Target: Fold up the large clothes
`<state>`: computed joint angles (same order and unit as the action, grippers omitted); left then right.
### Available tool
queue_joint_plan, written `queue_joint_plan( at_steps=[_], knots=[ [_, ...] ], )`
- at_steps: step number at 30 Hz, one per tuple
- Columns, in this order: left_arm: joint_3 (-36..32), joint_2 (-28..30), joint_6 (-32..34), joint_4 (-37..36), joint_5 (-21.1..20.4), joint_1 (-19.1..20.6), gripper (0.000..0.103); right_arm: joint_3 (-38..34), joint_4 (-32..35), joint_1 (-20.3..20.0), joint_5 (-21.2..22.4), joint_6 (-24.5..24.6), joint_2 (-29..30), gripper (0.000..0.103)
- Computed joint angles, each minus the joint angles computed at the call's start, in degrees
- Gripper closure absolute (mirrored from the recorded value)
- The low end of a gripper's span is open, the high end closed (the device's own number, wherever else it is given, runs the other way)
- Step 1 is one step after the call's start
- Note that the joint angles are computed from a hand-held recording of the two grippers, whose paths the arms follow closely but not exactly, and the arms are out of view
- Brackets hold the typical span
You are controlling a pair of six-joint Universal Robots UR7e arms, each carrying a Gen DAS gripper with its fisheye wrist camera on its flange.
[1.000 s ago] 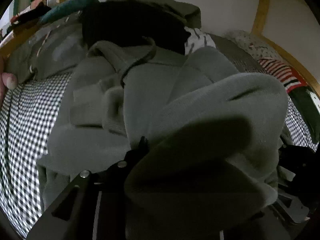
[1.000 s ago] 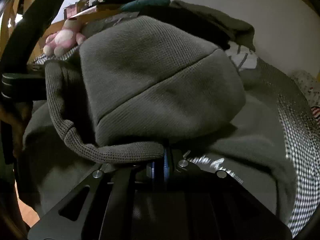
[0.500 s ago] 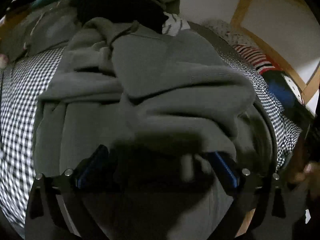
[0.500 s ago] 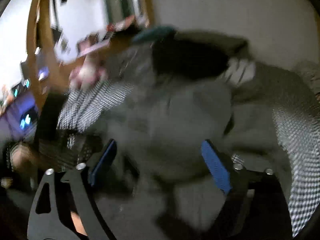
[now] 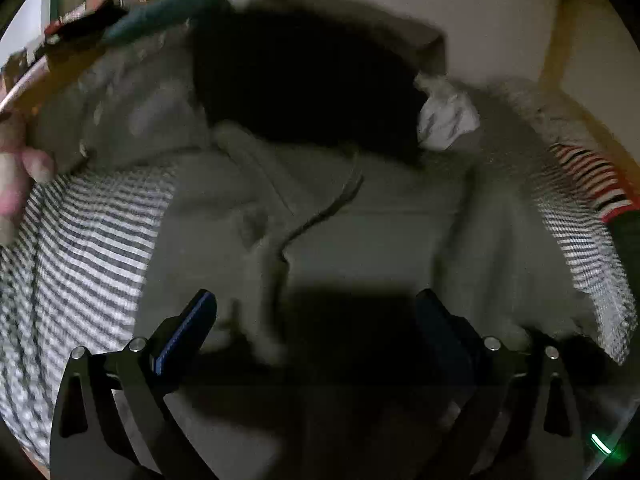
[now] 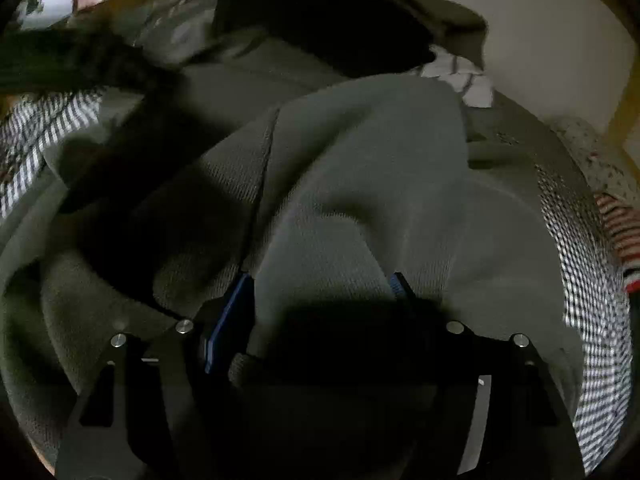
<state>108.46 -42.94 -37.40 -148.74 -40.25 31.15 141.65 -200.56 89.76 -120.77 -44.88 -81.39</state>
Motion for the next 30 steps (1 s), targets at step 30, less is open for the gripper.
queue_joint_plan(
  at_steps=[30],
  knots=[
    [19.1,-1.66,-16.4,-4.72,9.96,-13.29,0.005,16.03,-5.79,-7.07,13.37,-0.06,-15.87,0.016]
  ],
)
